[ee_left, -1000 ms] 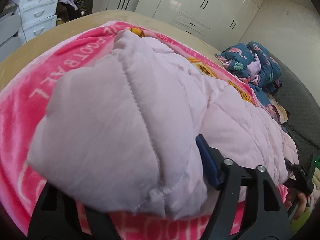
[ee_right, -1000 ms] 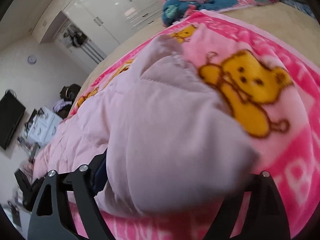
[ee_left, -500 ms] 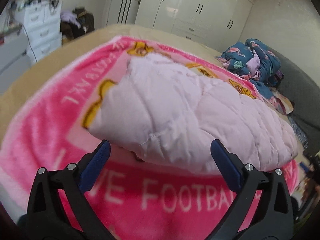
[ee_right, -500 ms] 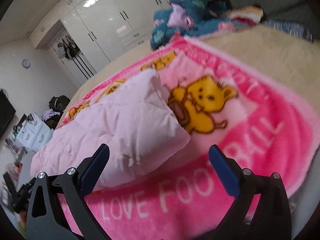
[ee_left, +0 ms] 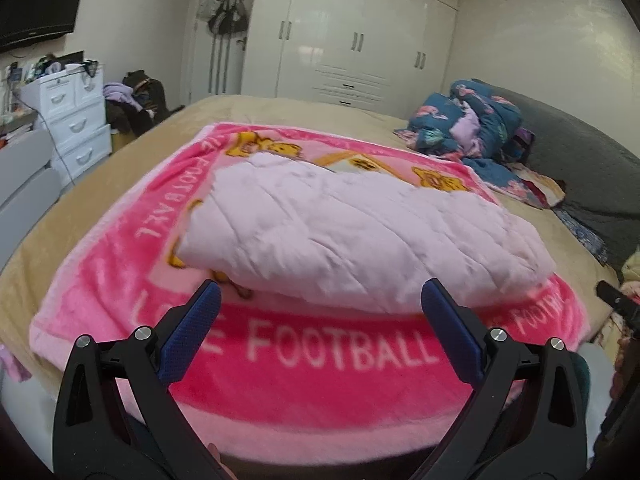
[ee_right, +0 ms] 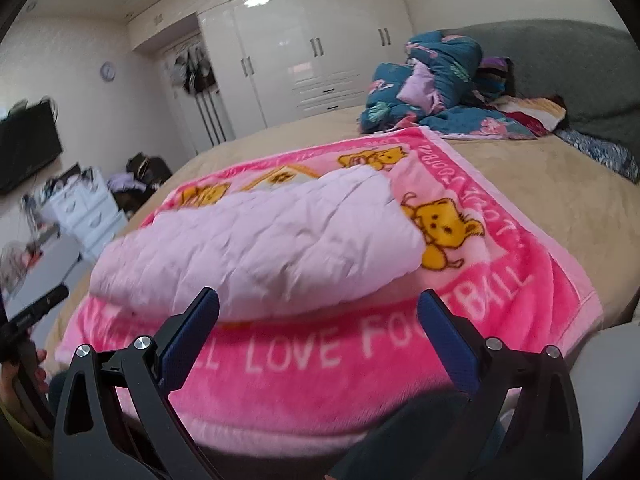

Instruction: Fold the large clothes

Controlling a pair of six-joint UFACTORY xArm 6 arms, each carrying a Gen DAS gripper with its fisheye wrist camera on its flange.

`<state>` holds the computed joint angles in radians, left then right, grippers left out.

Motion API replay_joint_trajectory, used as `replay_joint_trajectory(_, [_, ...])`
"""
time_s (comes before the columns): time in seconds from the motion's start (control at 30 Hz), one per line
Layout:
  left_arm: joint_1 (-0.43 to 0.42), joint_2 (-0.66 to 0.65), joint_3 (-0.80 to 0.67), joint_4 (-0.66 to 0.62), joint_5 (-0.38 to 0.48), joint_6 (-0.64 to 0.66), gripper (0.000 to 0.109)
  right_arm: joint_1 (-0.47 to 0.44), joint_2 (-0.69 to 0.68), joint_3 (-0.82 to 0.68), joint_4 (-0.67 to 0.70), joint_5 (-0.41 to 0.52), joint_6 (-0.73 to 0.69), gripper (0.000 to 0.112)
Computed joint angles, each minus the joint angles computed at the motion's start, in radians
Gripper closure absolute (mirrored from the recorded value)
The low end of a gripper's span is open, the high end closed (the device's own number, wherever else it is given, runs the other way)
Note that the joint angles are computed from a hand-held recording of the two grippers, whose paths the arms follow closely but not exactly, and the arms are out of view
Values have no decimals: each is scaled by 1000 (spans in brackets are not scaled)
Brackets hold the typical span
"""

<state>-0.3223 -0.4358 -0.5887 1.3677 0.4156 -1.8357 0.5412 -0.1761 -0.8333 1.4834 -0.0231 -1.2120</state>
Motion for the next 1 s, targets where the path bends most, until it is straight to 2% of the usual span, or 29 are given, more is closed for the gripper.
replay_joint_trajectory(0.1, [-38, 20, -2, -13, -12, -4, 15, 44, -25, 55, -105, -9, 98, 13])
replay_joint_trajectory(0.2, [-71, 57, -17, -13, -18, -24, 15, 94, -36, 75, -53, -14, 86, 13])
replay_joint_trajectory(0.3, [-104, 84, -32, -3, -2, -40, 15, 127, -38, 105, -181, -5, 186, 13])
replay_joint_trajectory(0.63, [-127, 97, -40, -13, 15, -28, 15, 150, -25, 97, -165, 8, 154, 13])
replay_joint_trajectory(0.83, [-146, 108, -48, -78, 67, 22, 15, 159, -24, 95, -164, 11, 135, 13])
replay_joint_trajectory(1.0, [-133, 110, -41, -79, 42, 23, 15, 158, -16, 95, -188, 25, 152, 13])
